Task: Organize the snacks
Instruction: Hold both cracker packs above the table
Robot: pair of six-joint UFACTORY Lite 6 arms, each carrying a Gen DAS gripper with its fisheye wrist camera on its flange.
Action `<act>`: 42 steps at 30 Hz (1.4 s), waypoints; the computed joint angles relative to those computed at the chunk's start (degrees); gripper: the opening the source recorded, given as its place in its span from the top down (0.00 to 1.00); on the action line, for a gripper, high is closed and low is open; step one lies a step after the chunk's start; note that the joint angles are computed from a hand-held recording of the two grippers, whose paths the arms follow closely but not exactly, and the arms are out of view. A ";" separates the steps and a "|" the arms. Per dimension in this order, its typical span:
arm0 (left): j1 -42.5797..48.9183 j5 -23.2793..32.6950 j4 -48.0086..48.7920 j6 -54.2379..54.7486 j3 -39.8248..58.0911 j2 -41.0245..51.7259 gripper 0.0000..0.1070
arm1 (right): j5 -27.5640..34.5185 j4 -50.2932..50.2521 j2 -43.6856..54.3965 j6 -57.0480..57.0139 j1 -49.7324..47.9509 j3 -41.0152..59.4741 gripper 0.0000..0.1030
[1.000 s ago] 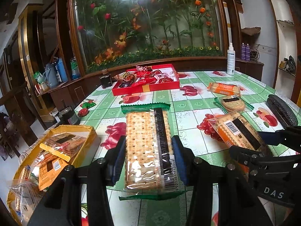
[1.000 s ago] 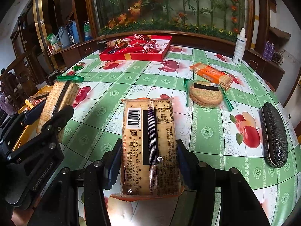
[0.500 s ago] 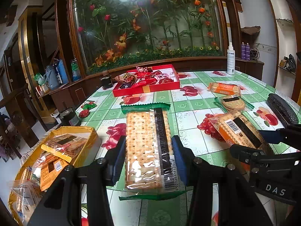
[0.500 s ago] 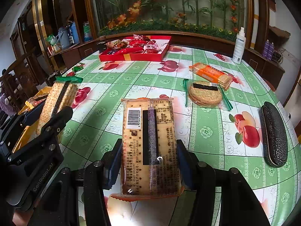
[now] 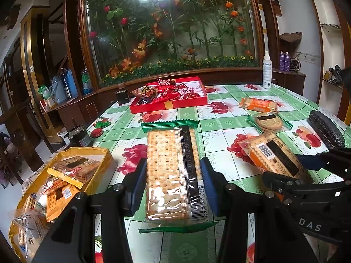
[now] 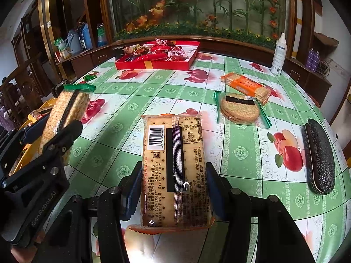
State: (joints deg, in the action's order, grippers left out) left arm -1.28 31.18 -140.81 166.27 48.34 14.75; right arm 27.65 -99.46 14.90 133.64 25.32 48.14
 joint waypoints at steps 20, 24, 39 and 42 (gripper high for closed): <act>0.16 0.01 0.68 -0.63 -0.20 -0.37 0.56 | 0.59 -1.56 -1.02 1.64 0.49 -0.92 0.43; 0.18 0.16 0.77 -0.75 -0.36 -0.56 0.56 | 1.14 -2.37 -1.29 2.24 0.92 -1.14 0.43; 0.48 0.48 1.89 -1.89 -0.52 -0.88 0.56 | 2.54 -2.17 -1.24 1.91 1.83 -1.07 0.43; 0.27 0.26 3.08 -3.71 -0.24 -1.09 0.56 | 3.07 -2.02 -1.48 1.77 2.12 -1.07 0.43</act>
